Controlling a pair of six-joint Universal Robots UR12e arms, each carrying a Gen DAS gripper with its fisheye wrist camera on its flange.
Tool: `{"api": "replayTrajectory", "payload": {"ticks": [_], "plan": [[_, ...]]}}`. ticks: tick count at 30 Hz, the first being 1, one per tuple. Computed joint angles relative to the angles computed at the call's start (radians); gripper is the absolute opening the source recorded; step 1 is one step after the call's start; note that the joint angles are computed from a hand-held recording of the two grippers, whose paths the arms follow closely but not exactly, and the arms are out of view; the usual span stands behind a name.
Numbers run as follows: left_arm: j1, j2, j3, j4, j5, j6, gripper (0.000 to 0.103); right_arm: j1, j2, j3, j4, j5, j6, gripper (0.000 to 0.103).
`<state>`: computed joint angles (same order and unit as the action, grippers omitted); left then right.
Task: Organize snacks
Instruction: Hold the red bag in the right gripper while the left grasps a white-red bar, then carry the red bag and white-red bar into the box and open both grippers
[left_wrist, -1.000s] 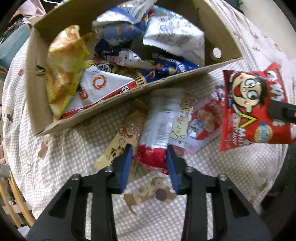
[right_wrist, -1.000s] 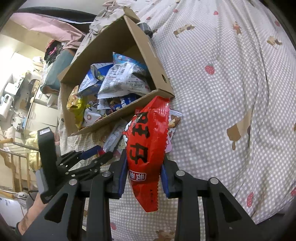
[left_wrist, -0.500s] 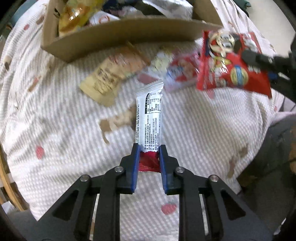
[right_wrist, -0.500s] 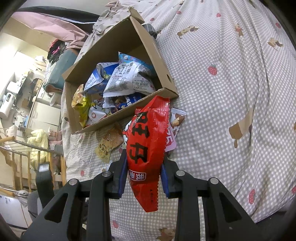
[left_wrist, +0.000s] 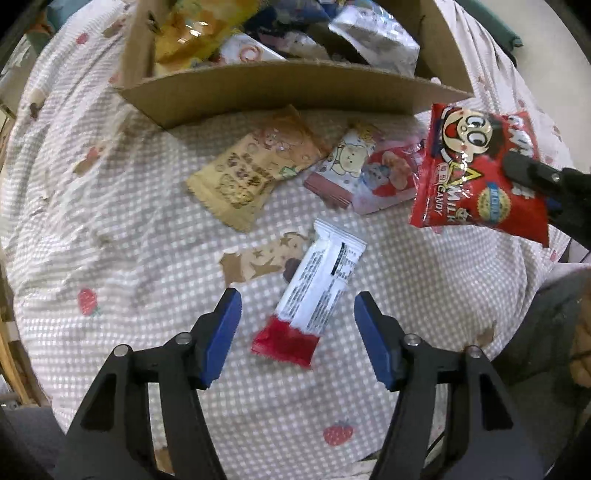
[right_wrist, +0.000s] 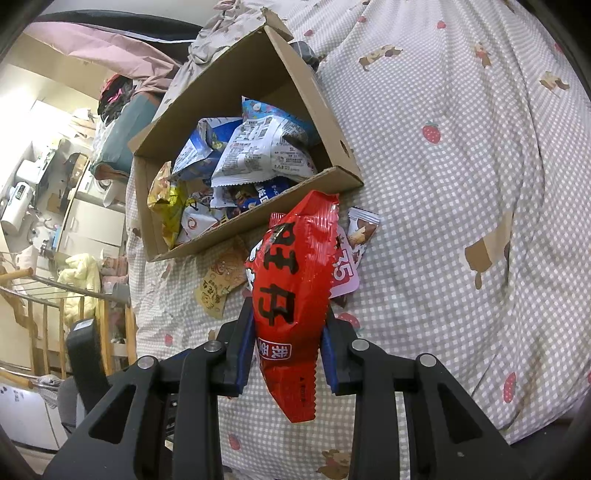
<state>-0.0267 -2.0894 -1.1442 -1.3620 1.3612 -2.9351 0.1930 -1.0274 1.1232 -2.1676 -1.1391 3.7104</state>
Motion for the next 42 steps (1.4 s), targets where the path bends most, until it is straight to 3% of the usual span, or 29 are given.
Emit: {"api": "replayTrajectory", "payload": {"ticks": [6,9,13,17,22,30,39,42], "plan": [[-0.049,-0.067,0.074,-0.001,0.079,0.104,0.059,0.002,0.006,-0.011,0.016,-0.006,-0.008,0.032],[-0.053,-0.096,0.109,-0.045,0.072,0.083,0.040,0.003,0.006,-0.010,0.021,-0.013,-0.003,0.032],[-0.059,-0.091,0.091,-0.016,0.092,0.081,0.031,0.000,0.004,-0.006,0.021,-0.013,-0.001,0.032],[-0.061,-0.071,0.060,0.019,0.090,0.052,0.030,0.003,0.005,-0.010,0.026,-0.014,-0.013,0.032],[-0.034,-0.037,0.028,0.045,0.066,0.013,0.029,0.006,0.008,-0.016,0.032,-0.018,-0.023,0.032],[0.009,-0.004,-0.010,0.161,0.056,-0.058,0.029,0.007,0.003,-0.008,0.018,-0.012,-0.035,0.032],[0.040,0.059,-0.061,0.296,0.049,-0.131,0.029,0.008,-0.001,0.001,-0.084,0.024,-0.049,0.033],[0.035,0.052,-0.033,0.307,0.039,-0.172,0.029,0.001,-0.005,0.011,-0.139,0.048,-0.035,0.032]]}}
